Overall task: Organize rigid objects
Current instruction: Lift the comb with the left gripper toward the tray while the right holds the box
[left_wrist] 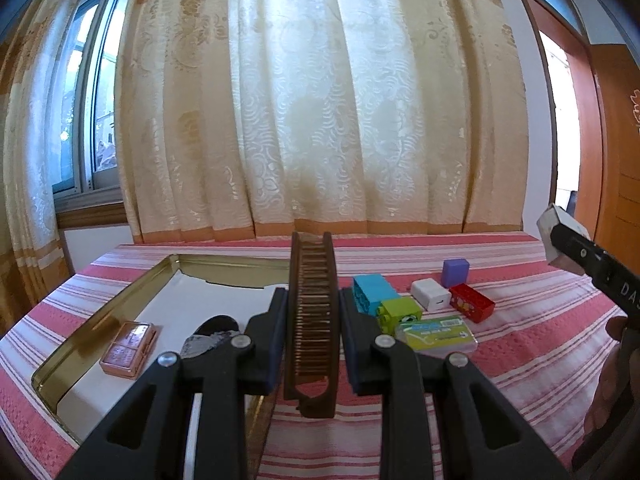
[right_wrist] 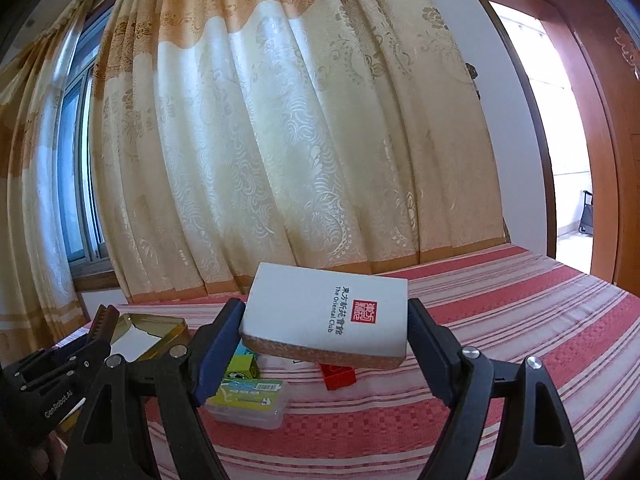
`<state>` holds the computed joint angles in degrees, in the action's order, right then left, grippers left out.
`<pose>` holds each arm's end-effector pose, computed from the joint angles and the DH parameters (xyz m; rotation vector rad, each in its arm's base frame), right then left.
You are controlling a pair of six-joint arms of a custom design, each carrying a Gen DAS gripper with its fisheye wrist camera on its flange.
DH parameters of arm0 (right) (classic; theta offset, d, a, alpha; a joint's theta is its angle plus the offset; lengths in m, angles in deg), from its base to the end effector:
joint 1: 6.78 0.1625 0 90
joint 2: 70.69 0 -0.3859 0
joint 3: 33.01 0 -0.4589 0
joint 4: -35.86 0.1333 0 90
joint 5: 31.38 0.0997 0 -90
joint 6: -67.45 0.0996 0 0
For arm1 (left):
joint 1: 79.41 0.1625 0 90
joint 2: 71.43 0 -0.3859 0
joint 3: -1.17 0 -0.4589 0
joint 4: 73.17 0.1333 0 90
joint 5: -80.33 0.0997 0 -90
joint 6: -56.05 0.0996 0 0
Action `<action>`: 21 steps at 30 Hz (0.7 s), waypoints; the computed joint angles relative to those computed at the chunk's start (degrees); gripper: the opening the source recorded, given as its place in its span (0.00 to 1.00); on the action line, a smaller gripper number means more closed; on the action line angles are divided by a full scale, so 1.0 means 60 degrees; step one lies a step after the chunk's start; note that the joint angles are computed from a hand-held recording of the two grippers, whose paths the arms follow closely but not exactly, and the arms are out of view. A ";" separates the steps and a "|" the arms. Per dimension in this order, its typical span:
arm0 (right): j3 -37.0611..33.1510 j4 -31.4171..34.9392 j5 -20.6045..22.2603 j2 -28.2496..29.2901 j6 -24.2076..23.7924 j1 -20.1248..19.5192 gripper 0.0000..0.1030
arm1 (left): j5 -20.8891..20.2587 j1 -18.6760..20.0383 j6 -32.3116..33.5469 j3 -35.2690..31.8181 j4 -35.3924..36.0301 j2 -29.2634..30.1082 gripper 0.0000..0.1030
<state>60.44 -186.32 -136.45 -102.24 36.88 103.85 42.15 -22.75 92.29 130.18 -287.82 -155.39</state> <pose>0.3363 -0.5884 0.0210 0.8080 -2.1865 1.6009 -0.0669 -0.4867 0.3084 0.4263 1.8833 -1.4688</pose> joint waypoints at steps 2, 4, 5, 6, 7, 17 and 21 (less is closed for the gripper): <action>-0.0063 0.0100 -0.0018 0.0061 -0.0010 0.0045 0.79 | 0.0025 0.0005 0.0051 0.0015 -0.0106 -0.0024 0.23; -0.0157 0.0091 -0.0056 0.0177 -0.0170 0.0130 0.79 | 0.0046 0.0039 0.0080 0.0011 -0.0144 -0.0061 0.23; -0.0194 0.0086 -0.0058 0.0230 -0.0244 0.0168 0.79 | 0.0040 0.0061 0.0068 0.0003 -0.0128 -0.0079 0.23; -0.0235 0.0103 -0.0065 0.0283 -0.0317 0.0206 0.79 | 0.0050 0.0080 0.0078 0.0000 -0.0165 -0.0100 0.23; -0.0277 0.0140 -0.0073 0.0332 -0.0376 0.0242 0.79 | 0.0045 0.0091 0.0098 0.0004 -0.0199 -0.0115 0.23; -0.0498 0.0281 -0.0056 0.0629 -0.0521 0.0440 0.79 | 0.0032 0.0192 0.0182 0.0029 -0.0328 -0.0245 0.23; -0.0577 0.0261 -0.0053 0.0730 -0.0599 0.0505 0.79 | 0.0037 0.0219 0.0192 0.0061 -0.0370 -0.0332 0.23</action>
